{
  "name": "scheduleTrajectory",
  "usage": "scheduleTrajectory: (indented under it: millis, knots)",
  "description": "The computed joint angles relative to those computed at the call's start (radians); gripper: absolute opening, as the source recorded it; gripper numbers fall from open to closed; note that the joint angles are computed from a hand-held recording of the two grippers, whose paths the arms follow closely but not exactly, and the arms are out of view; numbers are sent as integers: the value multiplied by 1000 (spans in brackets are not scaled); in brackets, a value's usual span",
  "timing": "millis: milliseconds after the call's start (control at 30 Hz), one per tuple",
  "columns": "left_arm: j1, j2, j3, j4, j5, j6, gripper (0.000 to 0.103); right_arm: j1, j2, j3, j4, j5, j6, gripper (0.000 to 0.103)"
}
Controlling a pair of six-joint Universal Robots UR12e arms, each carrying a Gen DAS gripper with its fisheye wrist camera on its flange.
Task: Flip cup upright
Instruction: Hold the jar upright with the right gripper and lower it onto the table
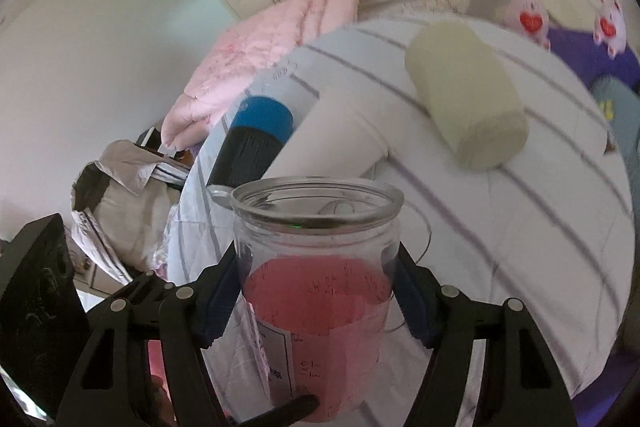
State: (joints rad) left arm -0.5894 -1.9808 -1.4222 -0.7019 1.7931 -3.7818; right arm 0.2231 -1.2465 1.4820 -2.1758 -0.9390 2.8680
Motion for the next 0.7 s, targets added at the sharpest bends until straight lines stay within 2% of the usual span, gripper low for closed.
scheduleTrajectory:
  millis: [100, 267, 433, 500, 700]
  knots:
    - [-10, -14, 2, 37, 51, -15, 100, -2, 0, 17, -81, 4, -16, 70]
    - [-13, -21, -9, 74, 71, -58, 100, -4, -9, 48, -192, 6, -65, 70]
    - [-41, -31, -8, 90, 168, -16, 100, -4, -23, 96, -318, 2, -115, 70]
    - [-47, -32, -9, 93, 201, 3, 103, -7, -28, 115, -365, 8, -129, 70]
    - [-39, -31, -20, 100, 168, -20, 103, -20, -38, 158, -447, 42, -152, 71]
